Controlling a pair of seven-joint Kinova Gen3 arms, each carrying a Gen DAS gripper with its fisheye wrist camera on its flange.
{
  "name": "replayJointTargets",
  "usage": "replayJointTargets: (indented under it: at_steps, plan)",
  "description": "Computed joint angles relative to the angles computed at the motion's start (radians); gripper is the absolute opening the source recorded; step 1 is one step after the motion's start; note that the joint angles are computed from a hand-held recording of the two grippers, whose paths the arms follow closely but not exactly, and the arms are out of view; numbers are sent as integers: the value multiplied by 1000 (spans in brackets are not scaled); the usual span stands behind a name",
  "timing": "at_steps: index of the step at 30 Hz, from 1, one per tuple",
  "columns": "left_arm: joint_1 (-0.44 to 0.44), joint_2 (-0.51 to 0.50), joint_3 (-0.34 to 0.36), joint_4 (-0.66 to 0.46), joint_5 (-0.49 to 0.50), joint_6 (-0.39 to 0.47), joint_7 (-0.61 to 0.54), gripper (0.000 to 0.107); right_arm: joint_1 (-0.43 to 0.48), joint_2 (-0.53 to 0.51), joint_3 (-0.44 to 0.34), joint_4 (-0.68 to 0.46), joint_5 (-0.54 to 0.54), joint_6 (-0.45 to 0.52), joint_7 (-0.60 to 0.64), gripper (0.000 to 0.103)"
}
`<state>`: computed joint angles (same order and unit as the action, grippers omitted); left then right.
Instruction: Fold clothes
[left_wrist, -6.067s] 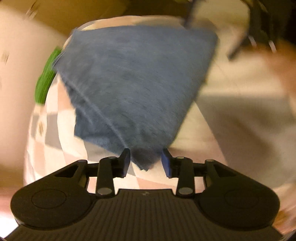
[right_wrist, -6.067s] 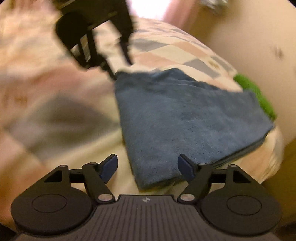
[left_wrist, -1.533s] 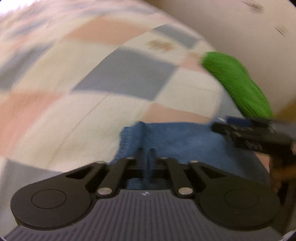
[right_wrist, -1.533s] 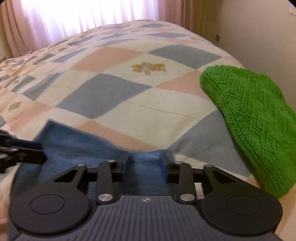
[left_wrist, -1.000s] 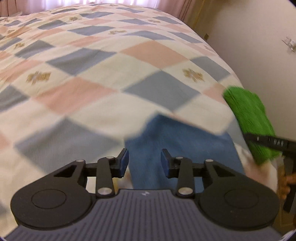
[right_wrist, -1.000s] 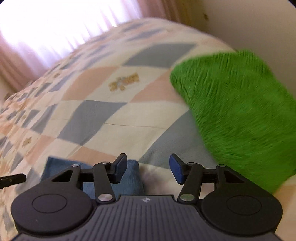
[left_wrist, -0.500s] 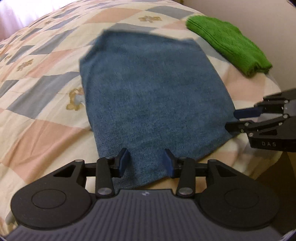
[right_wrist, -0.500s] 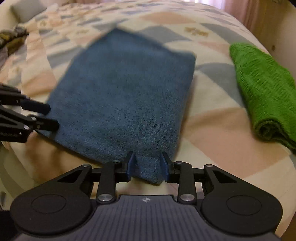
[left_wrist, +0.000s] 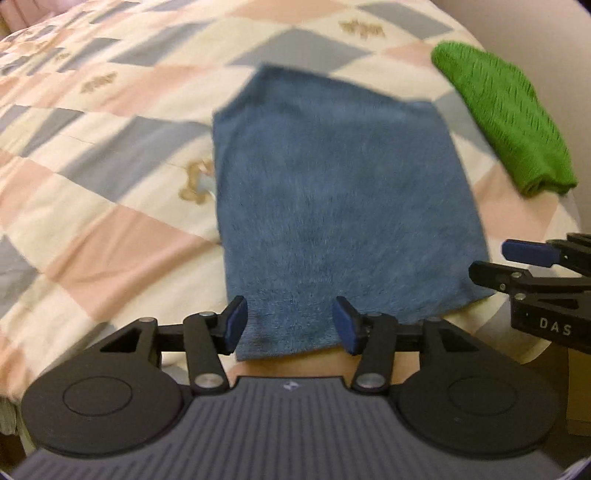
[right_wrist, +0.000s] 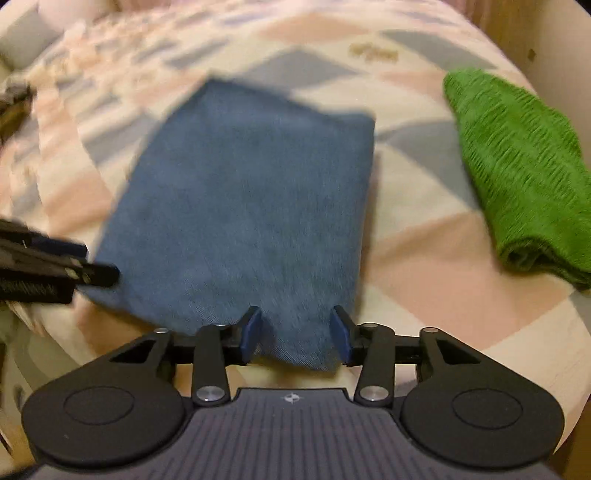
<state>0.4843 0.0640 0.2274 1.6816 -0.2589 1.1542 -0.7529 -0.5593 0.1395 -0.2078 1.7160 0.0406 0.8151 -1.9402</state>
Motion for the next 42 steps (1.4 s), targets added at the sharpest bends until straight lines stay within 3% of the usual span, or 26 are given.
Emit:
replayJointTargets:
  at_steps: [4, 6, 10, 13, 21, 28, 42]
  plan:
    - [22, -36, 23, -91, -24, 114, 78, 61, 1, -31, 1, -81, -17, 115, -35, 67]
    - [35, -55, 40, -128, -51, 162, 108, 64, 0, -44, -2, -120, -25, 177, -57, 70]
    - [54, -72, 75, -205, -99, 270, 144, 66, -10, -77, -15, -182, -14, 261, -117, 87]
    - [77, -79, 100, -262, -148, 344, 164, 71, -19, -106, -27, -210, 10, 302, -160, 91]
    - [122, -117, 157, -331, -202, 436, 176, 79, -32, -181, -76, -232, 82, 375, -276, 95]
    - [147, -177, 235, -323, -210, 524, 241, 85, -67, -235, -157, -226, 145, 430, -414, 98]
    - [67, -297, 493, -335, -201, 695, 338, 96, -206, -265, -369, -280, 306, 590, -676, 101]
